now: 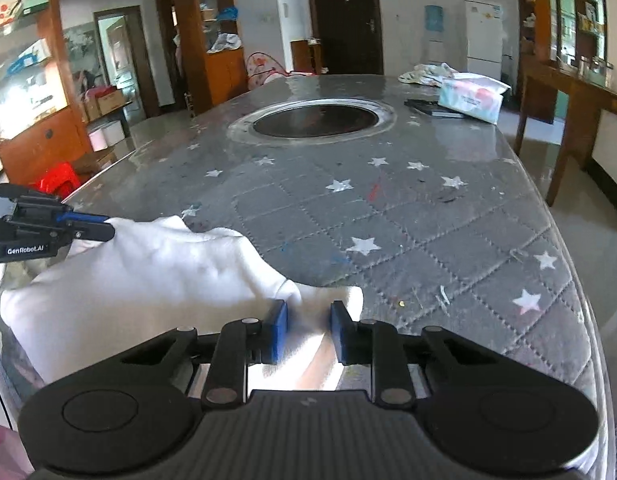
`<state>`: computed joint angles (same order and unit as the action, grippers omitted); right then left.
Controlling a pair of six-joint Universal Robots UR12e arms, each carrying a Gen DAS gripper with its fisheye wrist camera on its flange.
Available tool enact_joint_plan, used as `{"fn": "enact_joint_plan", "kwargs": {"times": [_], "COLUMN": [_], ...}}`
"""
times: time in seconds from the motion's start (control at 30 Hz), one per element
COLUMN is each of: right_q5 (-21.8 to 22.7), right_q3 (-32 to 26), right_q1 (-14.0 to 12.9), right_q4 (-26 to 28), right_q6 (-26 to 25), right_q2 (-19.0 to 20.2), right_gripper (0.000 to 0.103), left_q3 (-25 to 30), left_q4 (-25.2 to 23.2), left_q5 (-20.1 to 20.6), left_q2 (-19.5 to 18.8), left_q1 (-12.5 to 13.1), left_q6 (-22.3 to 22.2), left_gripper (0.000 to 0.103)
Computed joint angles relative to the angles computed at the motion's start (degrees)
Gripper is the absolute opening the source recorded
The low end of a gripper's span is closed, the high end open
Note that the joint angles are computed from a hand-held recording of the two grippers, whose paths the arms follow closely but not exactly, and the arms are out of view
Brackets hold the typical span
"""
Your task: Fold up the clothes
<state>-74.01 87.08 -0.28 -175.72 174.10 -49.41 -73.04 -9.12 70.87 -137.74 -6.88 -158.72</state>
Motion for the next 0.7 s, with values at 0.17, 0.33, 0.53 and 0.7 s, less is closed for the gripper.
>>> {"fn": "enact_joint_plan", "kwargs": {"times": [0.17,0.33,0.53,0.7], "right_q5": [-0.5,-7.5,-7.6,-4.4], "right_q3": [0.5,0.8,0.2,0.1], "right_q1": [0.3,1.9,1.9,1.5], "right_q4": [-1.7,-4.9,-1.9,-2.8], "right_q6": [-1.7,-5.0,-3.7,-3.2], "right_q2": [-0.2,-0.5,-0.4,-1.3], "right_gripper": [0.006,0.005,0.008,0.009], "left_q3": [0.1,0.1,0.2,0.3], "left_q4": [-0.1,-0.2,-0.5,0.4], "left_q5": [0.1,0.3,0.8,1.0], "left_q2": [-0.1,-0.1,-0.1,0.2], "left_q1": [0.0,0.0,-0.1,0.1], "left_q6": [-0.1,-0.3,-0.6,-2.5], "left_gripper": [0.007,0.01,0.016,0.021]}}
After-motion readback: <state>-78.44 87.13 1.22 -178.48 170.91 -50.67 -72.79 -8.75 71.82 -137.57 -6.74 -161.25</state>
